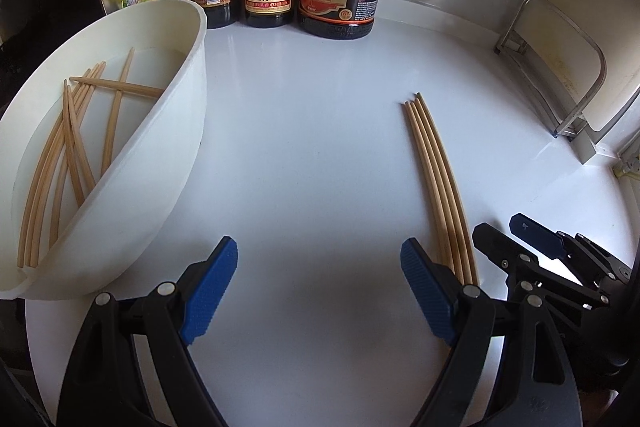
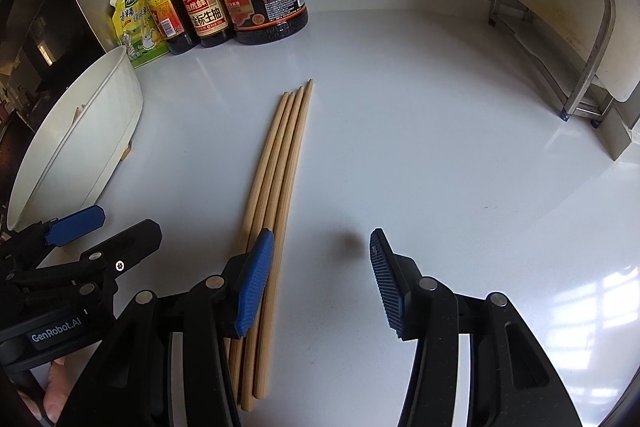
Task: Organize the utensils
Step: 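Move the right tool back over the remaining chopsticks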
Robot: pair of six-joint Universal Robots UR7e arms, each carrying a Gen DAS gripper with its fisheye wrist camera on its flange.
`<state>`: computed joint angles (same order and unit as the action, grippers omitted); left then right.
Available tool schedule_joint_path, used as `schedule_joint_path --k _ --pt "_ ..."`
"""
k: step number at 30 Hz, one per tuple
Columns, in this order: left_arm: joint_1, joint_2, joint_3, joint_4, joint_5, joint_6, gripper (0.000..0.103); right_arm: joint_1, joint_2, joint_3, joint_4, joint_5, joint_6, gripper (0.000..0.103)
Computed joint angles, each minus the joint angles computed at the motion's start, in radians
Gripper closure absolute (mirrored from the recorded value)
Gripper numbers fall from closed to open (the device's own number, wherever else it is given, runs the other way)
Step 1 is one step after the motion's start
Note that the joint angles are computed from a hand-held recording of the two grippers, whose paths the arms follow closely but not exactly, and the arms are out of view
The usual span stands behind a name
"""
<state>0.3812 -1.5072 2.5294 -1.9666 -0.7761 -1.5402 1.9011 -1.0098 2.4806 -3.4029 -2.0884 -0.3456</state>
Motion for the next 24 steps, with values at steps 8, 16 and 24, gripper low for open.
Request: schedule_joint_path --k 8,16,24 --pt "0.002 0.004 -0.004 -0.005 0.000 0.008 0.021 0.002 0.006 0.003 0.012 -0.011 -0.008 0.055" --pt "0.009 0.009 -0.005 -0.007 -0.010 0.010 0.021 0.007 0.016 0.012 -0.017 -0.030 -0.032 0.055" --pt "0.012 0.049 -0.005 -0.087 -0.015 0.061 0.021 -0.016 0.006 0.020 -0.054 -0.036 -0.055 0.055"
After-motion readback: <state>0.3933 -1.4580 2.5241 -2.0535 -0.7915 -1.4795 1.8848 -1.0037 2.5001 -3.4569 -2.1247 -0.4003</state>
